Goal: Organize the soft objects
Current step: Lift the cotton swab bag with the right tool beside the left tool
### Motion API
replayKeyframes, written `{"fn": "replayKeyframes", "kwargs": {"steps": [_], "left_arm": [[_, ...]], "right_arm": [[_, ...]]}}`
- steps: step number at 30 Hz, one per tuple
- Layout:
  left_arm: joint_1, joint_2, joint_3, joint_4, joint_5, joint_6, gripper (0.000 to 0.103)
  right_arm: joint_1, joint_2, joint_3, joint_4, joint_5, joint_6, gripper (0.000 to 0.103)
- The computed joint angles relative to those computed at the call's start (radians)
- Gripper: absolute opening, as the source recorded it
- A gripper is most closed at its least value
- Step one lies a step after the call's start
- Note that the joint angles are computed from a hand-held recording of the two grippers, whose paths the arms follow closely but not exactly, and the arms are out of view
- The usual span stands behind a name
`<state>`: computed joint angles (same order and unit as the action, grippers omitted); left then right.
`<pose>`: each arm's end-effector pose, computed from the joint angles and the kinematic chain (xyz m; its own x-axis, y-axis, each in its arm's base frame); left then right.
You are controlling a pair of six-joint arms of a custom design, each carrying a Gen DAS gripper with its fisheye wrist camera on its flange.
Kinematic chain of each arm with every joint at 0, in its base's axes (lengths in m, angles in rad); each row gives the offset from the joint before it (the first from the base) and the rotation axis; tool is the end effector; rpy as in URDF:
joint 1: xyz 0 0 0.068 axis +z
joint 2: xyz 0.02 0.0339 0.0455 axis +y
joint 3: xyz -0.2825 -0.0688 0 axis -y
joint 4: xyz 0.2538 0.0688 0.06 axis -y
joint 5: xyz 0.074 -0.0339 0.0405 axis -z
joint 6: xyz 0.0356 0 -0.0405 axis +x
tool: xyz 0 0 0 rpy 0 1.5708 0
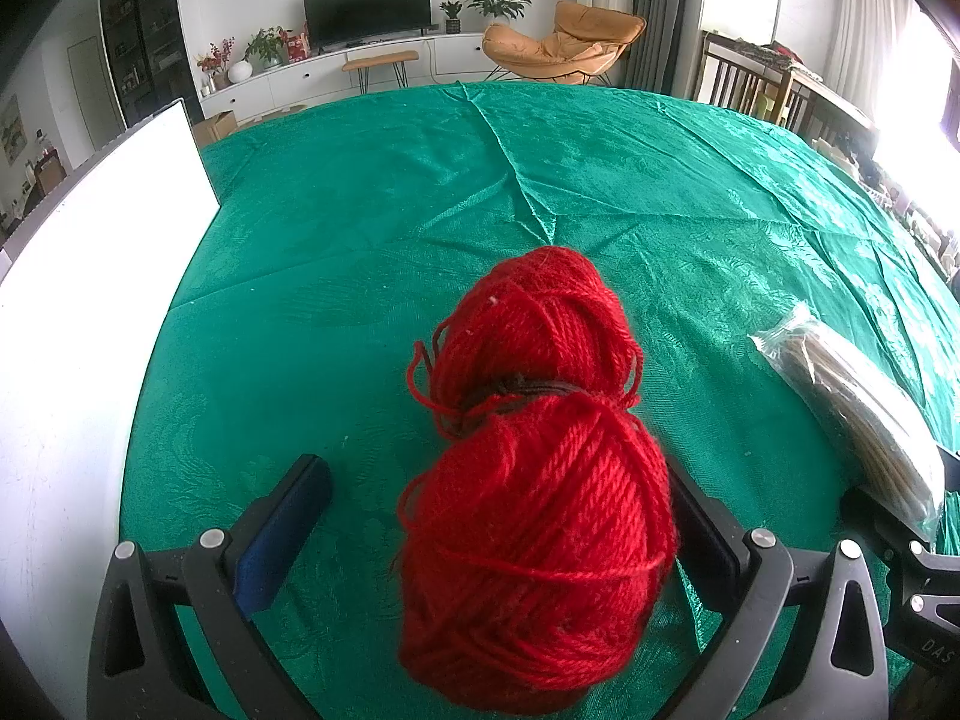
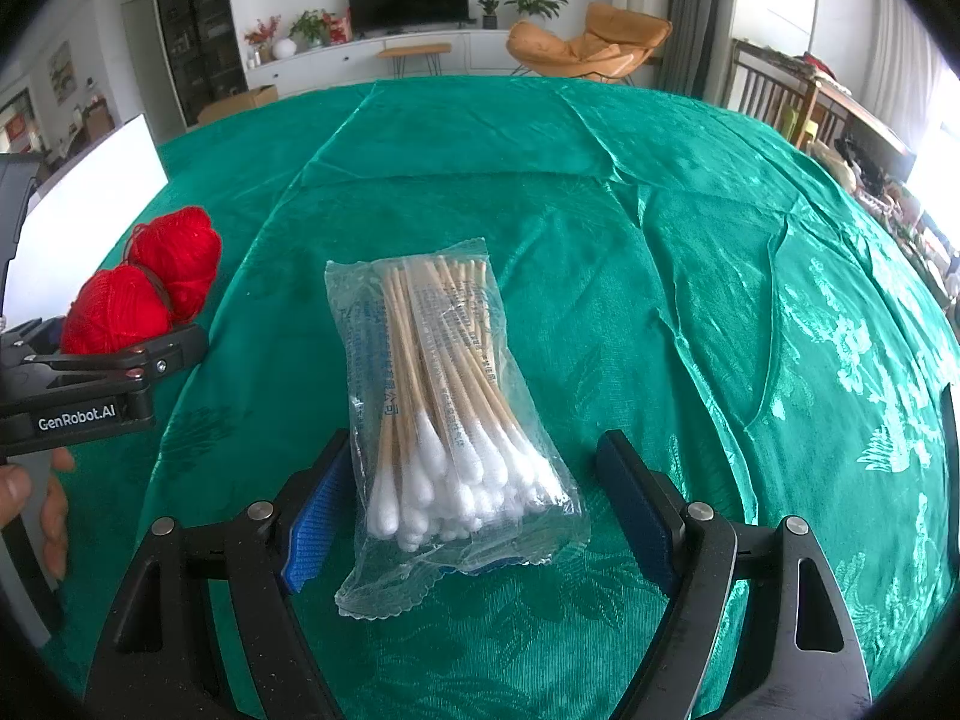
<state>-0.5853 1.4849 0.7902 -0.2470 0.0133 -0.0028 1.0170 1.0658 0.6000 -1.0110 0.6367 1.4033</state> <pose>0.2445 -0.1626 0.1900 -0.6755 0.4444 -0.5884 0.5570 0.8304 -0.0124 0.0951 0.1136 0.1982 -0.7327 0.3226 -0.5993 0.4072 0.9133 -0.0061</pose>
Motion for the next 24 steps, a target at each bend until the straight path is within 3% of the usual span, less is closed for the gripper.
{"fn": "replayKeyframes", "kwargs": {"steps": [14,20,24], "left_arm": [[0.000,-0.001,-0.001,0.000,0.000,0.000,0.103],[0.000,-0.001,-0.001,0.000,0.000,0.000,0.103],[0.000,-0.001,-0.001,0.001,0.000,0.000,0.103]], "right_arm": [[0.003,0.007,0.012,-0.006,-0.016,-0.005,0.083],[-0.284,0.008,0.104,-0.010,-0.312,-0.347,0.083],[-0.394,0.044,0.140,-0.008,-0.399,-0.480,0.083]]}}
